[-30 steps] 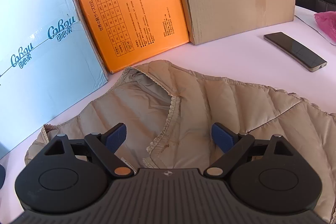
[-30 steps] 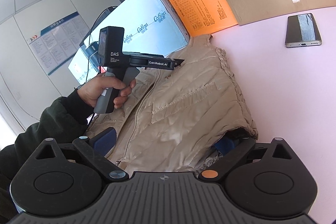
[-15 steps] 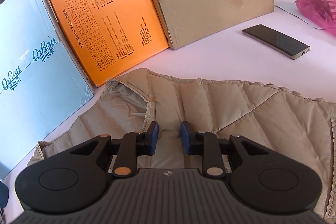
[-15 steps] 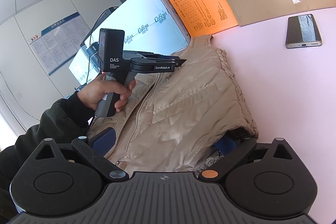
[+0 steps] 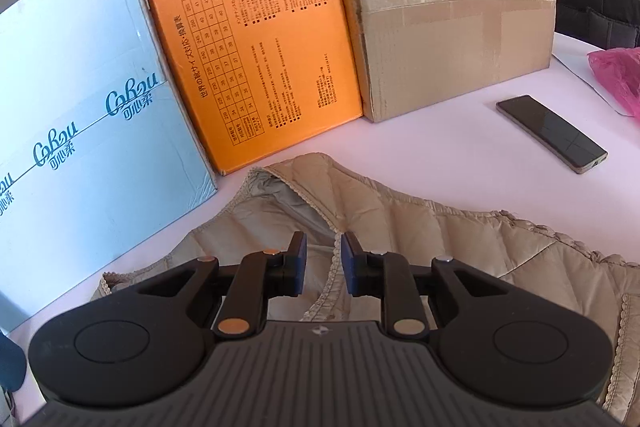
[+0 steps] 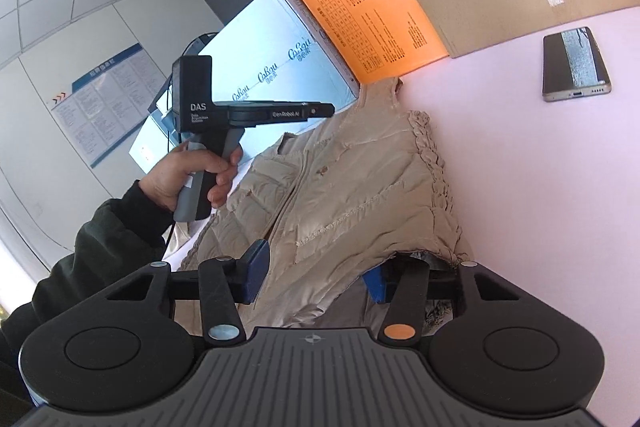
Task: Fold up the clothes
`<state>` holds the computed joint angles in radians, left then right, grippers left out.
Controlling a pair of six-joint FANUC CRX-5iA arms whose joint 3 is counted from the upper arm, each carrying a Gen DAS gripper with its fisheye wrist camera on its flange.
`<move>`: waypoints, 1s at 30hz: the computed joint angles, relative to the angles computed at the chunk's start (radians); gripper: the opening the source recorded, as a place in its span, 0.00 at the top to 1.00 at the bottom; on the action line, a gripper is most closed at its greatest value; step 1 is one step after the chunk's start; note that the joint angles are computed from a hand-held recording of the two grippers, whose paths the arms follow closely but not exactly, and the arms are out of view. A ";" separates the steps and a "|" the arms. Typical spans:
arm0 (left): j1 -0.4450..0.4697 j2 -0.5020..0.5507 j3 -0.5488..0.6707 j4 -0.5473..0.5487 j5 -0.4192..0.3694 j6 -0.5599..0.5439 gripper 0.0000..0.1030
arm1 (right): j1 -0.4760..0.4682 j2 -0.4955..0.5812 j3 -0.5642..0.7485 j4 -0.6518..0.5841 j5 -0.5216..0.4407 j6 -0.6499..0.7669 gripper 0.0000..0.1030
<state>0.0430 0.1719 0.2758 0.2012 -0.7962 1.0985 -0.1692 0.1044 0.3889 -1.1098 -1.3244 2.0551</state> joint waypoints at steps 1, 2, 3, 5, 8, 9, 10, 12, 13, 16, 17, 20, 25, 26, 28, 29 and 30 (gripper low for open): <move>0.016 0.003 0.002 0.020 -0.026 -0.007 0.81 | 0.004 -0.004 -0.006 0.011 -0.006 -0.009 0.51; 0.036 0.010 0.005 0.047 -0.062 -0.008 0.77 | 0.008 -0.009 -0.012 0.022 -0.011 -0.016 0.45; 0.053 0.016 0.005 0.076 -0.091 -0.007 0.74 | 0.002 -0.017 -0.023 0.009 -0.018 -0.018 0.41; 0.088 0.029 -0.003 0.149 -0.139 -0.005 0.67 | -0.018 -0.029 -0.045 -0.032 -0.039 -0.024 0.23; 0.116 0.028 -0.043 0.243 -0.146 -0.022 0.61 | -0.037 -0.047 -0.074 -0.075 -0.061 -0.039 0.20; 0.121 0.027 -0.057 0.273 -0.146 -0.033 0.60 | -0.035 -0.054 -0.081 -0.072 -0.057 -0.043 0.20; 0.123 0.027 -0.067 0.295 -0.150 -0.043 0.58 | -0.032 -0.062 -0.090 -0.069 -0.051 -0.038 0.20; 0.122 0.028 -0.077 0.319 -0.161 -0.055 0.58 | -0.031 -0.072 -0.101 -0.074 -0.050 -0.025 0.20; 0.119 0.029 -0.077 0.319 -0.169 -0.056 0.58 | -0.034 -0.076 -0.108 -0.082 -0.050 -0.020 0.20; 0.106 0.021 -0.078 0.295 -0.164 -0.048 0.60 | -0.033 -0.088 -0.124 -0.090 -0.038 -0.013 0.20; 0.103 0.017 -0.080 0.286 -0.158 -0.043 0.65 | -0.028 -0.094 -0.130 -0.084 -0.028 -0.009 0.22; 0.101 0.009 -0.082 0.285 -0.142 -0.030 0.77 | -0.016 -0.095 -0.130 -0.079 -0.025 -0.007 0.47; 0.119 0.003 -0.095 0.366 -0.124 -0.036 0.78 | -0.005 -0.079 -0.110 -0.092 -0.026 0.010 0.79; 0.118 0.005 -0.090 0.358 -0.122 -0.028 0.78 | -0.003 -0.077 -0.107 -0.094 -0.023 0.011 0.79; 0.115 0.009 -0.078 0.335 -0.120 -0.009 0.78 | 0.009 -0.072 -0.098 -0.084 -0.021 0.006 0.79; 0.114 0.012 -0.074 0.329 -0.123 -0.002 0.78 | 0.021 -0.069 -0.094 -0.067 -0.022 -0.001 0.79; 0.112 0.014 -0.073 0.322 -0.123 0.004 0.78 | 0.034 -0.065 -0.090 -0.048 -0.024 -0.009 0.79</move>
<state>0.1555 0.1856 0.2024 0.5232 -0.9188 1.1025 -0.1349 0.0392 0.2991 -1.1583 -1.3480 2.0456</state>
